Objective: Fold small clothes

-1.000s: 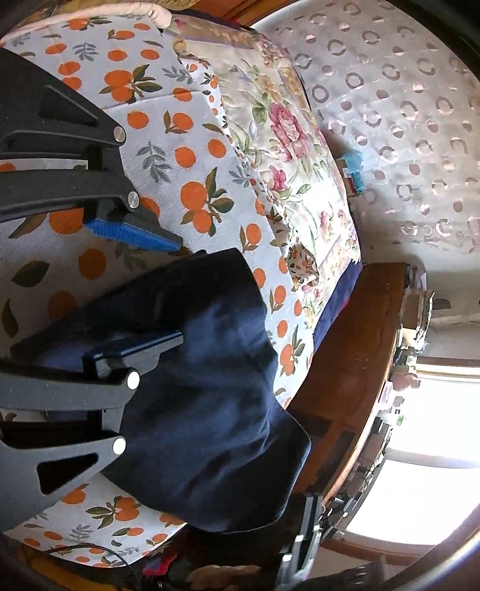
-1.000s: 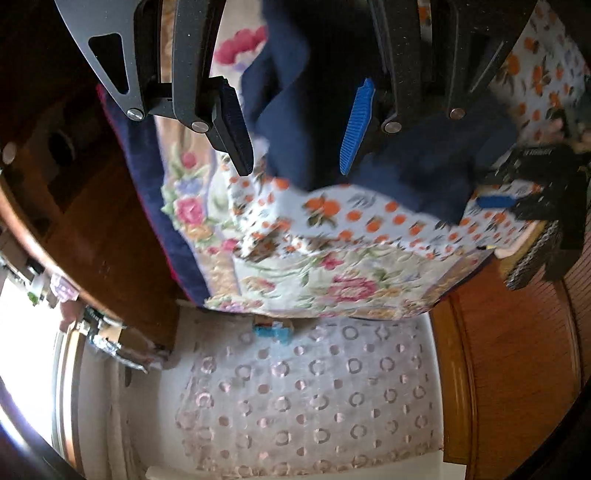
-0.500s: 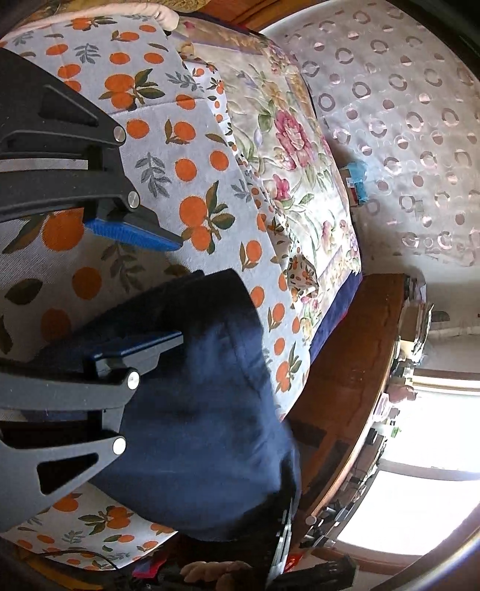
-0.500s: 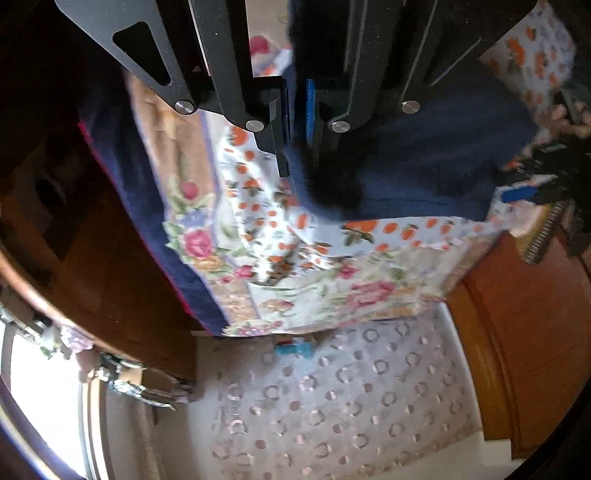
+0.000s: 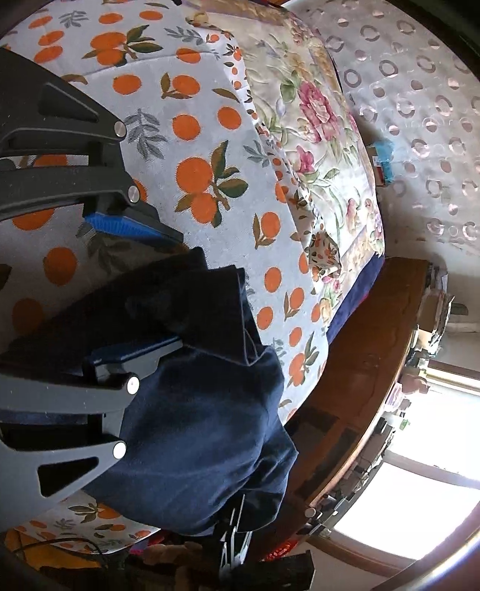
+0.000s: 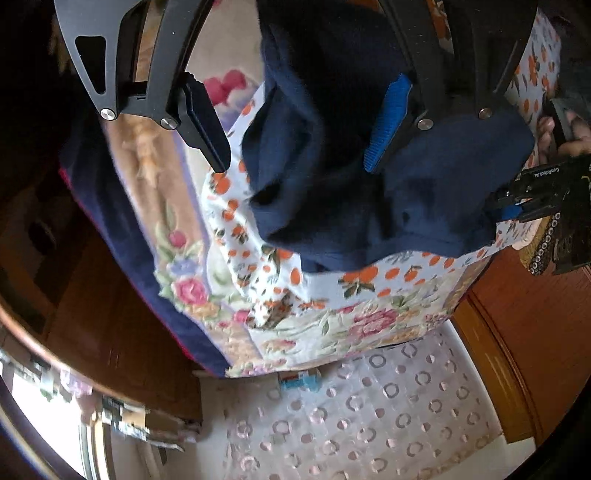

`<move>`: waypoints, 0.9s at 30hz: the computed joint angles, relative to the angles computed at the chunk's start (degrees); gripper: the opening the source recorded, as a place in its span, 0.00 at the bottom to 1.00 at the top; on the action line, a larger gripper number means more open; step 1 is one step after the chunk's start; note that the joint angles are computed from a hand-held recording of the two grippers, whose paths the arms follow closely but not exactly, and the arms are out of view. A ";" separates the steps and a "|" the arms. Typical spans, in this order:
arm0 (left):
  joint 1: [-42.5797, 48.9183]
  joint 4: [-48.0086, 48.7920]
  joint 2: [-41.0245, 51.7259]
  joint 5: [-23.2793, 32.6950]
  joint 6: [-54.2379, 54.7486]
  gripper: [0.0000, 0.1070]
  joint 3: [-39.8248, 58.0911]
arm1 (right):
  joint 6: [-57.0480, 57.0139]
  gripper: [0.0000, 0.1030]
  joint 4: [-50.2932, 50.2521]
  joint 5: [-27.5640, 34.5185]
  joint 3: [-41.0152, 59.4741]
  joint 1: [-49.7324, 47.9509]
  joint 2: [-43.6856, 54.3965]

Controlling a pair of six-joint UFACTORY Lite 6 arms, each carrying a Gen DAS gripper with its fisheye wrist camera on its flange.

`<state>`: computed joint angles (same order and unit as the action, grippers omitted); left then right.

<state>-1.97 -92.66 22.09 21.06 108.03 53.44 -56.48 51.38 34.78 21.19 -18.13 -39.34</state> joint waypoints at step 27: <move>12.21 8.17 -30.97 22.44 -8.90 0.13 -14.56 | -15.89 0.15 10.92 13.12 -1.92 -6.50 -8.55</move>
